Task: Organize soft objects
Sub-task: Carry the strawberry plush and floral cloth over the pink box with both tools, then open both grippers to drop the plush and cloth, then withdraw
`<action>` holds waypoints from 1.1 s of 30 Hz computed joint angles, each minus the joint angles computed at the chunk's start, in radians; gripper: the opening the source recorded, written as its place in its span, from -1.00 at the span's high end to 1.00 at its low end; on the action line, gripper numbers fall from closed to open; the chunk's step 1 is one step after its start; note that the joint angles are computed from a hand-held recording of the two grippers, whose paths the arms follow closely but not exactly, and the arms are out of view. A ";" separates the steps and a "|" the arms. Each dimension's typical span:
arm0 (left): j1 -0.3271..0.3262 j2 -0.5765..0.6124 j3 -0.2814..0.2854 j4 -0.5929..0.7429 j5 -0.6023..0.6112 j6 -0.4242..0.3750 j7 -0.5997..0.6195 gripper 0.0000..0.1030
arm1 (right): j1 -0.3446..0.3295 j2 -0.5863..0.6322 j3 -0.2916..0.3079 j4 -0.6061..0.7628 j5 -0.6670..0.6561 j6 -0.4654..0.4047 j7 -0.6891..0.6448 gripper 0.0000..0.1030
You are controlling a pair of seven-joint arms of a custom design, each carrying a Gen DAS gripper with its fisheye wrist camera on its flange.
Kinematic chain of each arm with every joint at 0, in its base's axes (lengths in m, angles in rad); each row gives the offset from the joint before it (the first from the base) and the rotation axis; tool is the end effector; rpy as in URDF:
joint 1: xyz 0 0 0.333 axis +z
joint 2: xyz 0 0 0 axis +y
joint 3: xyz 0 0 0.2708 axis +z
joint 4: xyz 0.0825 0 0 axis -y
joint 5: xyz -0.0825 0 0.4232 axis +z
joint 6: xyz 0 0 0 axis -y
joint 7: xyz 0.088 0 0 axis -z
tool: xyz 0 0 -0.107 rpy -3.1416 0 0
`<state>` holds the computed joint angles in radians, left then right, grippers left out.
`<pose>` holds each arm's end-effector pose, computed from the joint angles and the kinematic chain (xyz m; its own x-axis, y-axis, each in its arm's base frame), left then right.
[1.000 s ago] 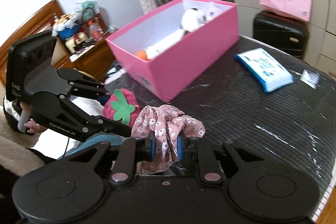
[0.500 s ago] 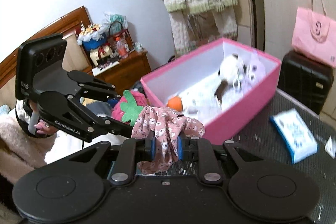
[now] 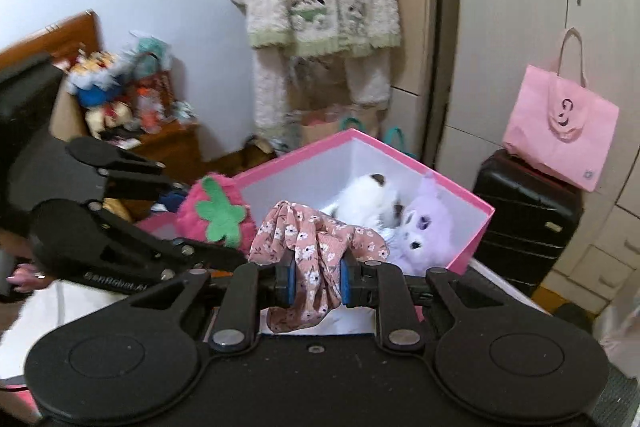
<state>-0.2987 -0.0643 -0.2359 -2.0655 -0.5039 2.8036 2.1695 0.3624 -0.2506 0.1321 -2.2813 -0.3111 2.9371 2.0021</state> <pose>0.5440 -0.2978 0.4897 -0.6692 -0.7431 0.0029 -0.4928 0.4408 -0.7502 0.4875 0.2889 0.5005 0.3561 -0.9340 -0.0297 -0.5760 -0.1944 -0.7940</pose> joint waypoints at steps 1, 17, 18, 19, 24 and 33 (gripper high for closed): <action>0.002 0.021 0.004 0.027 -0.009 -0.025 -0.002 0.13 | 0.001 0.020 -0.005 0.016 0.010 -0.002 -0.003 0.53; 0.018 0.073 -0.023 0.044 0.110 0.073 -0.032 -0.35 | -0.007 0.143 -0.014 0.113 0.011 -0.055 0.052 0.02; 0.017 0.059 -0.021 0.033 0.107 0.074 -0.029 -0.36 | -0.006 0.125 -0.014 0.097 0.015 -0.046 0.055 0.02; 0.015 0.043 -0.020 0.018 0.099 0.075 -0.018 -0.37 | -0.002 0.105 -0.017 0.078 0.029 -0.037 0.045 0.01; -0.009 -0.069 0.007 -0.063 0.004 0.034 0.061 -0.63 | -0.007 -0.041 0.000 -0.050 0.014 0.018 0.067 -0.12; -0.085 -0.291 0.075 -0.200 -0.151 -0.125 0.199 -0.82 | 0.098 -0.380 -0.061 -0.309 0.095 0.025 0.018 -0.23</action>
<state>-0.3833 -0.3551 -0.1611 -2.2660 -0.6550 2.6788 2.3685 0.4606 -0.6306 0.0712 -2.5904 -0.2165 2.9617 2.0196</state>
